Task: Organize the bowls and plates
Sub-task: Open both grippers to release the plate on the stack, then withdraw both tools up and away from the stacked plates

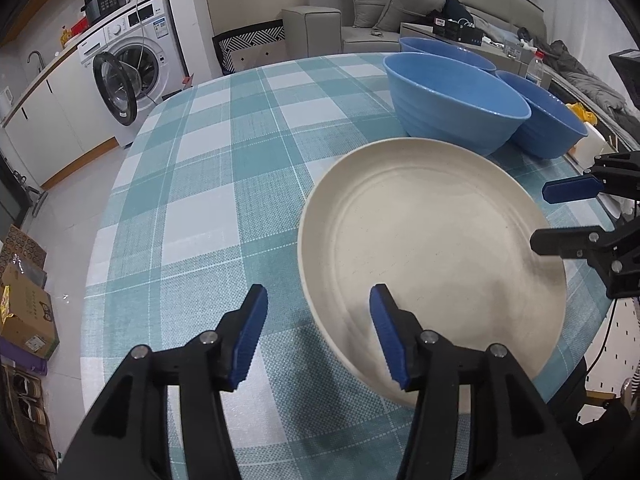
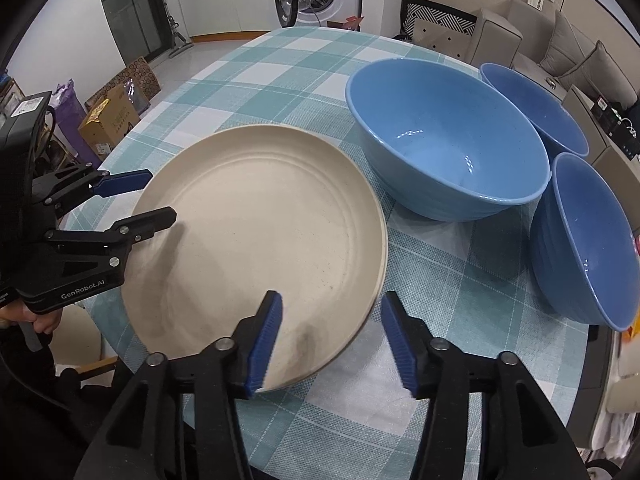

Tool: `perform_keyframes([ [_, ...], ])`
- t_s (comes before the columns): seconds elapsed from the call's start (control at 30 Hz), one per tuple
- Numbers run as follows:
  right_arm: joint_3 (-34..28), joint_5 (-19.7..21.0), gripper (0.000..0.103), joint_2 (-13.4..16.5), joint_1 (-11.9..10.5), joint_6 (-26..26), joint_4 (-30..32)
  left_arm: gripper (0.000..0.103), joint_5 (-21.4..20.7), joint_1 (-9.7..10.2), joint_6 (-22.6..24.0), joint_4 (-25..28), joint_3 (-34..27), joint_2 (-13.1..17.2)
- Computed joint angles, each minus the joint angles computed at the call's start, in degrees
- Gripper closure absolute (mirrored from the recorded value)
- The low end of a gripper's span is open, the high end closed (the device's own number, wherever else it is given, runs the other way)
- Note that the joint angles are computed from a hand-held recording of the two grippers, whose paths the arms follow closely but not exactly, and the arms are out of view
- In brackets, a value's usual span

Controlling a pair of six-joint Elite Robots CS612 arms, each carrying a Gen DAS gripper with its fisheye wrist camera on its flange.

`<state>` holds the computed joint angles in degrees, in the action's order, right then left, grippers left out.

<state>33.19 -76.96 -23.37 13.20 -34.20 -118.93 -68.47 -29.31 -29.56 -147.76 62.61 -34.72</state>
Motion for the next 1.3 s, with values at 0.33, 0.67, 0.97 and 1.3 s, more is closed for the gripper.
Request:
perform_keyframes([
  [0.33,-1.12,6.46,0.018,-0.35,-1.1,0.67,3.1,0.002,0.57,-0.14,-1.33,-4.24,1.48,-1.03],
  [0.67,0.98,11.07,0.001,-2.49,-2.24,-0.88,2.63,0.0,-1.68,-0.04,-2.27,-8.04,1.18,-1.05],
  [0.97,-0.34,11.62,0.001,-2.26,-2.92,-1.43,3.13,0.0,0.08,-0.39,-1.59,-6.17,-1.05,-0.66],
  [1.3,-3.29,11.77,0.001,-0.99,-3.74,-1.96,4.66,0.0,1.8,-0.46,-1.11,-3.57,-4.88,0.65],
])
